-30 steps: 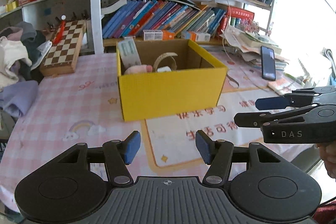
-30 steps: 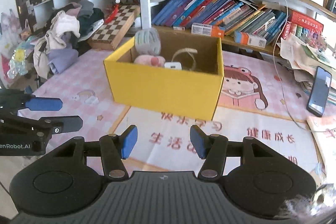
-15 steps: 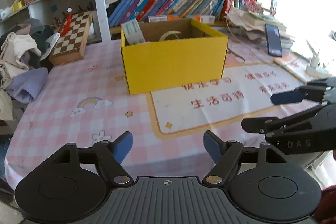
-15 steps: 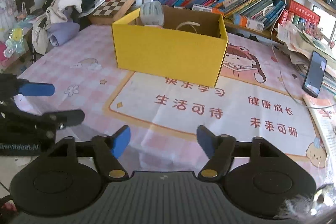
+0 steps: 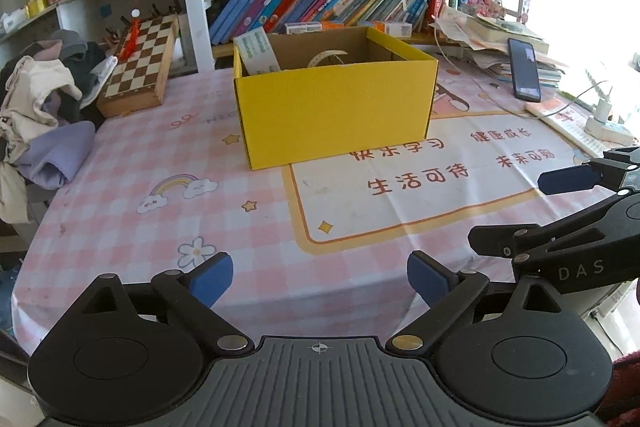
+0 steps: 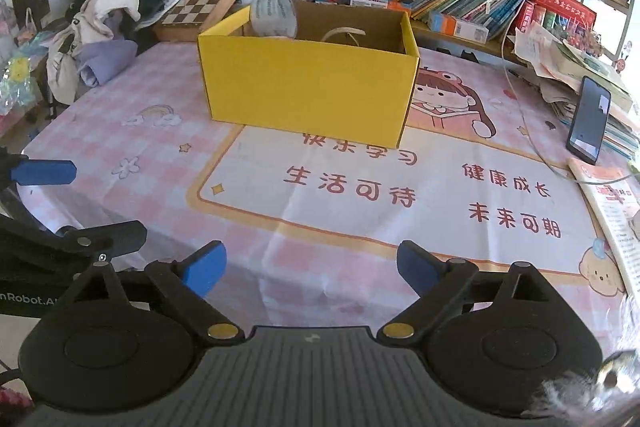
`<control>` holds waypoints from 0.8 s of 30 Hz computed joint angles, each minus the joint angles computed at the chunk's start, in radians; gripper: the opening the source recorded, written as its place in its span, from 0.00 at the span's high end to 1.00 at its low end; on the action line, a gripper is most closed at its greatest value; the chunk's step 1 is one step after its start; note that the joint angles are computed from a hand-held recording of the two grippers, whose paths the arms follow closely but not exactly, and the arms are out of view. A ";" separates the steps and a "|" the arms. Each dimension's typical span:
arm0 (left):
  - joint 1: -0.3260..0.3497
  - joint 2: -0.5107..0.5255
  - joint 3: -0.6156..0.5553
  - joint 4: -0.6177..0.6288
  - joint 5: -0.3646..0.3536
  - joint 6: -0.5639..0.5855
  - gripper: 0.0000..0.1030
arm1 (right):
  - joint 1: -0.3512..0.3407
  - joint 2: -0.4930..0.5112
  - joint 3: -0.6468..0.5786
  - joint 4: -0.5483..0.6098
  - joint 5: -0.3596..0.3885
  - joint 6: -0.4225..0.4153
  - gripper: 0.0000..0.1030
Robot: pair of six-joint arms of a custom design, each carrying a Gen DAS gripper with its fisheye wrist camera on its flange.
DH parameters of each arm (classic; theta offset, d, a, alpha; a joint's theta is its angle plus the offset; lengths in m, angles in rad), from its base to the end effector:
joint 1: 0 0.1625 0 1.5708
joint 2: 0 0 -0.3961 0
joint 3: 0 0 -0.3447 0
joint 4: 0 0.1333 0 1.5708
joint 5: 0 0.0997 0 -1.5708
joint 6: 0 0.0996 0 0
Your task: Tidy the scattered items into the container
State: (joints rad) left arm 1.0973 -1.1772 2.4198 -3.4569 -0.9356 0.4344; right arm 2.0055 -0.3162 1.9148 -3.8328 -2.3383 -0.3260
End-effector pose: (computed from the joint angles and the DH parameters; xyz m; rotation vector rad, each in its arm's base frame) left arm -0.0070 -0.4356 0.1977 0.8174 2.2760 -0.8166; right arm 0.2644 -0.4170 -0.0540 0.5533 -2.2399 0.8360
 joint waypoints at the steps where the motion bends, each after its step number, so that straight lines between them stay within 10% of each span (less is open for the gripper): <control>1: 0.000 0.001 -0.001 0.004 0.000 -0.001 0.07 | 0.000 0.000 -0.001 0.002 -0.002 0.001 0.10; 24: -0.009 -0.001 -0.003 0.041 0.041 -0.055 0.00 | 0.000 -0.007 0.004 0.032 -0.024 0.028 0.05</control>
